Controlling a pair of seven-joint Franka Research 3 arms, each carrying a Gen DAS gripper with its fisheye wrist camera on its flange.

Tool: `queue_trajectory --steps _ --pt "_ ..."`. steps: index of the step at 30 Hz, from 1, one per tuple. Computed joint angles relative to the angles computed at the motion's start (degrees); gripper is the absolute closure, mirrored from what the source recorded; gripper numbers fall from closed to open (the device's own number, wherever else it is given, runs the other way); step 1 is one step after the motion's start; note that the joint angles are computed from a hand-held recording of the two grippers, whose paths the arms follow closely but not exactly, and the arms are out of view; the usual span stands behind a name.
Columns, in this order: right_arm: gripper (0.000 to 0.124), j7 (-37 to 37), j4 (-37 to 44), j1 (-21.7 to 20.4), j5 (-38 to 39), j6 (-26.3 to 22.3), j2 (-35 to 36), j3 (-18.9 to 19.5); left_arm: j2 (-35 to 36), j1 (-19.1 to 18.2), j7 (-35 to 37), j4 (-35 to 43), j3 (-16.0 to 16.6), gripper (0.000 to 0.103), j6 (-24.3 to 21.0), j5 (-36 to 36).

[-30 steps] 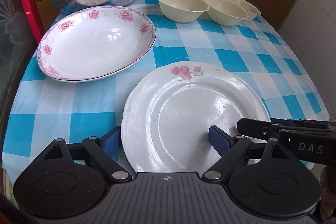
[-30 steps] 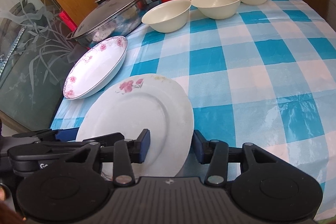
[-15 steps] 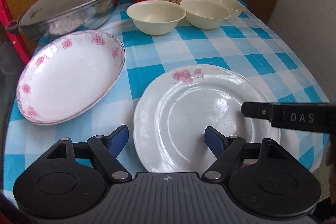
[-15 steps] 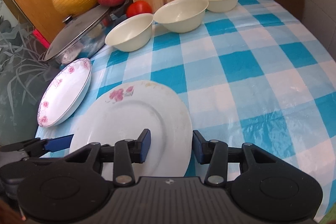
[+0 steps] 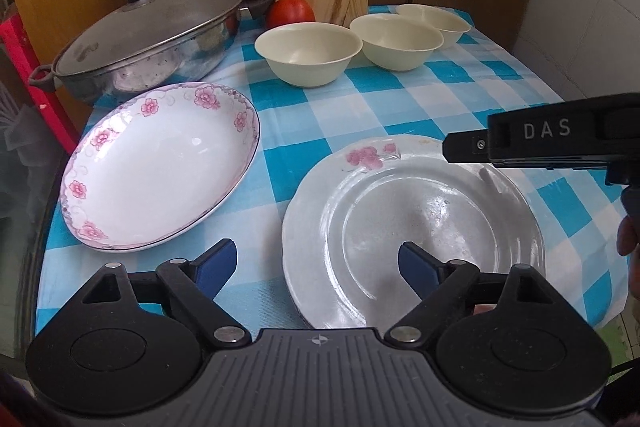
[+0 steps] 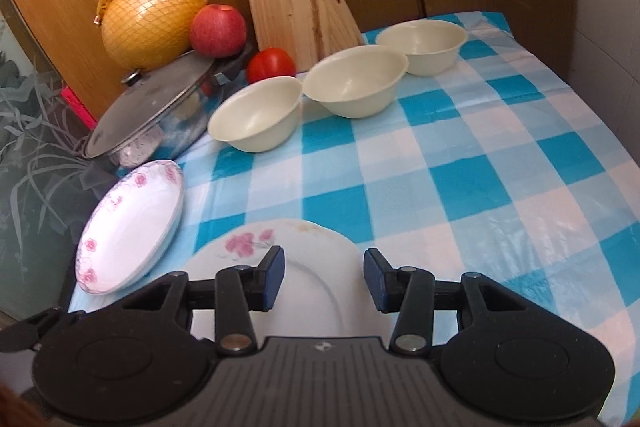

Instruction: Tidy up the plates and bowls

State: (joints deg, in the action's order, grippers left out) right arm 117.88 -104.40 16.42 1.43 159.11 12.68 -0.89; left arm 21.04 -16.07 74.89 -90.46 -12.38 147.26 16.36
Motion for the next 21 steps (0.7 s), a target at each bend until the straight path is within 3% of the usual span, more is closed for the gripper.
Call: queue_trajectory --steps 13,18,21 --pt "0.083 -6.60 12.25 0.04 8.34 -0.44 8.99 2.50 -2.53 1.20 -8.59 -2.49 3.25 0.008 5.67 4.94" --pt "0.083 -7.97 18.25 0.58 9.64 -1.66 13.12 2.53 -0.53 1.91 -14.71 1.74 5.23 0.007 2.55 7.41" --pt "0.083 -8.83 22.71 0.86 10.17 -3.46 16.18 2.66 2.36 1.76 -17.45 6.61 6.47 0.007 -1.63 9.21"
